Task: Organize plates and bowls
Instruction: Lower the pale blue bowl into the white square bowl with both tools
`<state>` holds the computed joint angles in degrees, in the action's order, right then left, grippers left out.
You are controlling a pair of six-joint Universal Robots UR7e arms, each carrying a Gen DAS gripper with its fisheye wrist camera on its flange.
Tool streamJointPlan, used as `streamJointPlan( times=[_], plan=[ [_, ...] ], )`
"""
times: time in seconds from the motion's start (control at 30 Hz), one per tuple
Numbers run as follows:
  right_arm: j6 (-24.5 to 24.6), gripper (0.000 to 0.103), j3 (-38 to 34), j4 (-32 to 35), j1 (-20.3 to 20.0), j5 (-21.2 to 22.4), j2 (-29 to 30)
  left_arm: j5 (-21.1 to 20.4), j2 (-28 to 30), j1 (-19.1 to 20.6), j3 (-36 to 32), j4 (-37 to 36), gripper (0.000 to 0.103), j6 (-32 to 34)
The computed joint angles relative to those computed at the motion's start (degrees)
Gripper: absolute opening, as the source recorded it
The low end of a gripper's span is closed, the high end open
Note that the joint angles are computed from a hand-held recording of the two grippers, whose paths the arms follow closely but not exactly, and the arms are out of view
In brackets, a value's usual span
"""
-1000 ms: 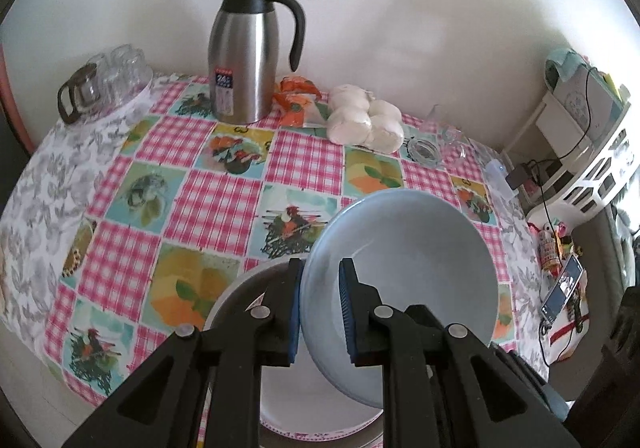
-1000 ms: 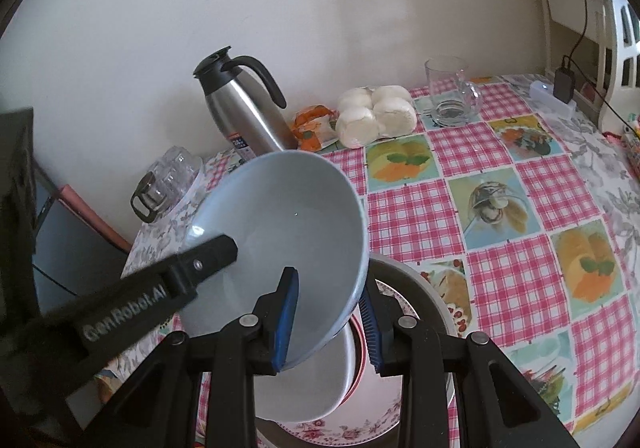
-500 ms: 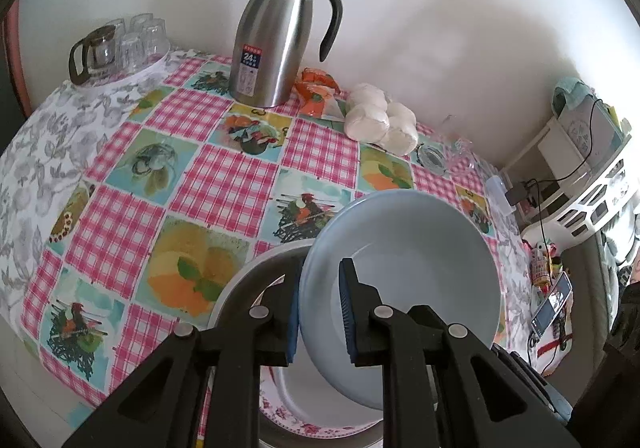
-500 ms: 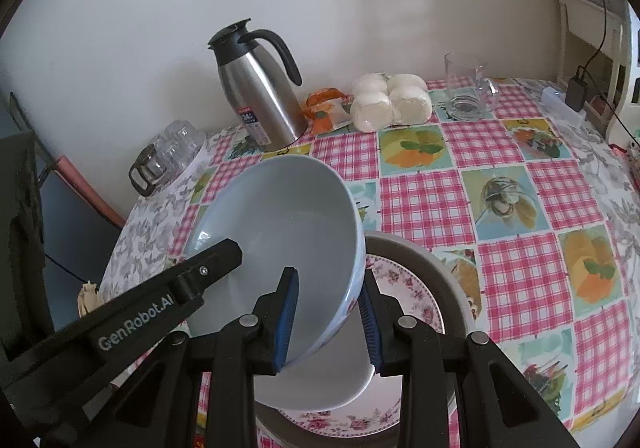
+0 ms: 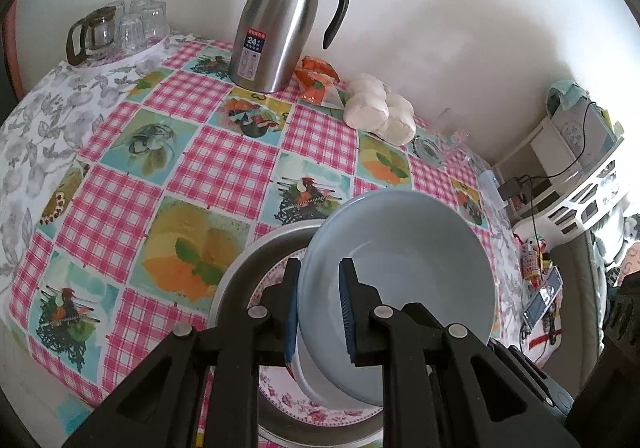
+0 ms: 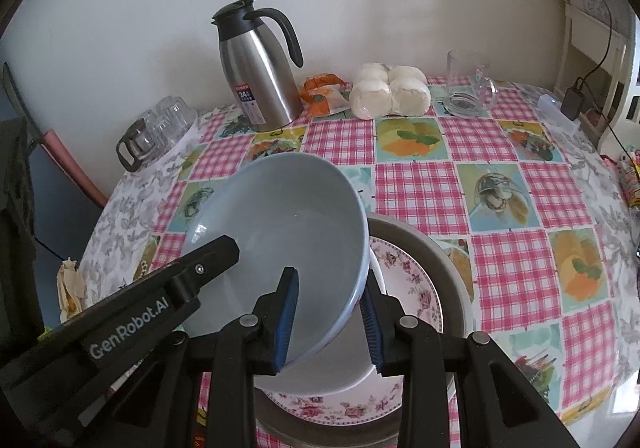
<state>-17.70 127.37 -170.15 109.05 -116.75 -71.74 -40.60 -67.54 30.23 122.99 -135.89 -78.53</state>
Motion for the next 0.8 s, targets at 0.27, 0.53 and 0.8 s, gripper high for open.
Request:
streamJointPlan(
  times=[0.27, 0.53, 0.8],
  plan=[
    [-0.06, 0.035, 0.75, 0.62, 0.82, -1.32, -0.86, -0.25, -0.60, -0.85, 0.86, -2.02, 0.018, 1.48],
    [0.50, 0.035, 1.28, 2.19, 0.75, -1.85, -2.28, -0.76, -0.18, -1.83, 0.78, -1.67, 0.018, 1.66],
    [0.76, 0.035, 1.26, 3.00, 0.67, -3.29, -2.16, -1.62, 0.85, -1.73, 0.49, -1.52, 0.018, 1.78]
  ],
)
